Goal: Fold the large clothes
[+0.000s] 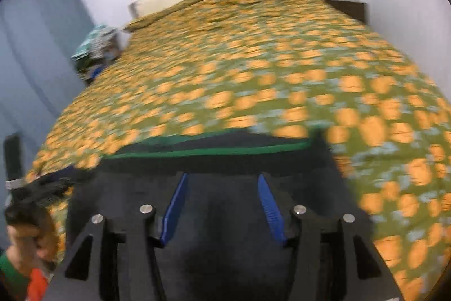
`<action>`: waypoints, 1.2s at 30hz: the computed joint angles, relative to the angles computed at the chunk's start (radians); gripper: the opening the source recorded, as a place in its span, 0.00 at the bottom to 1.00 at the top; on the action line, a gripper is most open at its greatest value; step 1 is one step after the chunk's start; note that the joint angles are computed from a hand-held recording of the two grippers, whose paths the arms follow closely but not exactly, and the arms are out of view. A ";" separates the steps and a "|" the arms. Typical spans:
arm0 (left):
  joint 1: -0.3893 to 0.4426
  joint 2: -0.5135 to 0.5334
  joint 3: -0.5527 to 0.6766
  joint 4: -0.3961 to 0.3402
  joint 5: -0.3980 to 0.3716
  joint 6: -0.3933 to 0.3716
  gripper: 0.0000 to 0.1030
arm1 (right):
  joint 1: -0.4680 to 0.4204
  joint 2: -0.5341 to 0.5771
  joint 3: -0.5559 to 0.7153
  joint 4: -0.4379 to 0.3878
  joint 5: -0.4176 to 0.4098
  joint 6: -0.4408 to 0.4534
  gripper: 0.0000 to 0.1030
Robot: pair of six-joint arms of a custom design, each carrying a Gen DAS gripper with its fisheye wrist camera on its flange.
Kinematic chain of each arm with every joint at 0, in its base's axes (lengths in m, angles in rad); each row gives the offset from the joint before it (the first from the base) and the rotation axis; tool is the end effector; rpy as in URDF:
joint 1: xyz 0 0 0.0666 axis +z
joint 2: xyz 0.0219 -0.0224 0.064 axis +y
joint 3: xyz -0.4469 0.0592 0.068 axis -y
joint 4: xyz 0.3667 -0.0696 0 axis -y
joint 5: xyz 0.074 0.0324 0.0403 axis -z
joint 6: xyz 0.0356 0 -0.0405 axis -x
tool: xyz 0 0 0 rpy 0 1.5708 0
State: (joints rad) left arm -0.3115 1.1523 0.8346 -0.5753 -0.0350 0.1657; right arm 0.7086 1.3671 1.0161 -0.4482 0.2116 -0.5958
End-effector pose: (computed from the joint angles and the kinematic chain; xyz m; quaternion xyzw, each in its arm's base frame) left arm 0.3042 -0.0971 0.3665 0.0629 0.9409 -0.0625 0.3269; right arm 0.3226 0.2661 0.3778 -0.0123 0.9221 0.1494 0.3568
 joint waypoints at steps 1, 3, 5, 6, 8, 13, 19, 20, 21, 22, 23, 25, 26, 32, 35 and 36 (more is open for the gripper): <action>-0.029 0.033 -0.002 0.011 -0.020 0.023 0.77 | 0.011 0.028 0.010 0.007 -0.002 0.000 0.52; -0.050 0.090 -0.013 0.045 -0.046 0.073 0.81 | 0.020 0.101 0.029 -0.001 -0.003 0.000 0.52; -0.036 0.117 -0.037 0.096 -0.035 0.090 0.85 | 0.012 0.148 0.015 0.025 -0.004 -0.002 0.52; -0.036 0.125 -0.044 0.113 -0.035 0.091 0.85 | 0.003 0.154 -0.005 0.064 -0.015 -0.004 0.52; -0.055 0.139 -0.066 0.156 -0.073 0.078 0.86 | -0.015 0.160 -0.031 0.121 -0.040 -0.012 0.52; -0.078 0.152 -0.110 0.241 -0.130 0.067 0.86 | -0.004 0.194 -0.048 0.173 0.007 0.017 0.52; -0.075 0.177 -0.125 0.298 -0.130 0.071 0.86 | 0.008 0.215 -0.089 0.275 0.041 0.019 0.52; -0.073 0.174 -0.117 0.281 -0.124 0.072 0.86 | 0.005 0.217 -0.085 0.270 0.043 0.023 0.52; -0.068 0.167 -0.103 0.250 -0.112 0.074 0.86 | 0.003 0.218 -0.082 0.265 0.040 0.025 0.52; -0.063 0.161 -0.091 0.224 -0.099 0.076 0.86 | -0.001 0.215 -0.080 0.259 0.032 0.027 0.52; -0.055 0.146 -0.073 0.177 -0.078 0.078 0.85 | -0.003 0.211 -0.077 0.252 0.025 0.028 0.52; -0.044 0.112 -0.041 0.090 -0.047 0.084 0.84 | -0.009 0.198 -0.066 0.221 0.000 0.025 0.52; -0.041 0.094 -0.036 0.067 -0.040 0.085 0.84 | -0.013 0.183 -0.056 0.191 -0.018 0.018 0.52; -0.073 -0.052 -0.065 -0.003 0.027 0.076 0.91 | 0.038 0.050 -0.067 0.085 0.023 0.011 0.53; -0.121 -0.036 -0.095 0.010 -0.022 0.053 0.91 | 0.077 -0.020 -0.098 0.042 0.067 -0.006 0.54; -0.125 -0.025 -0.112 0.034 -0.024 0.057 0.92 | 0.087 -0.038 -0.110 0.026 0.080 -0.017 0.54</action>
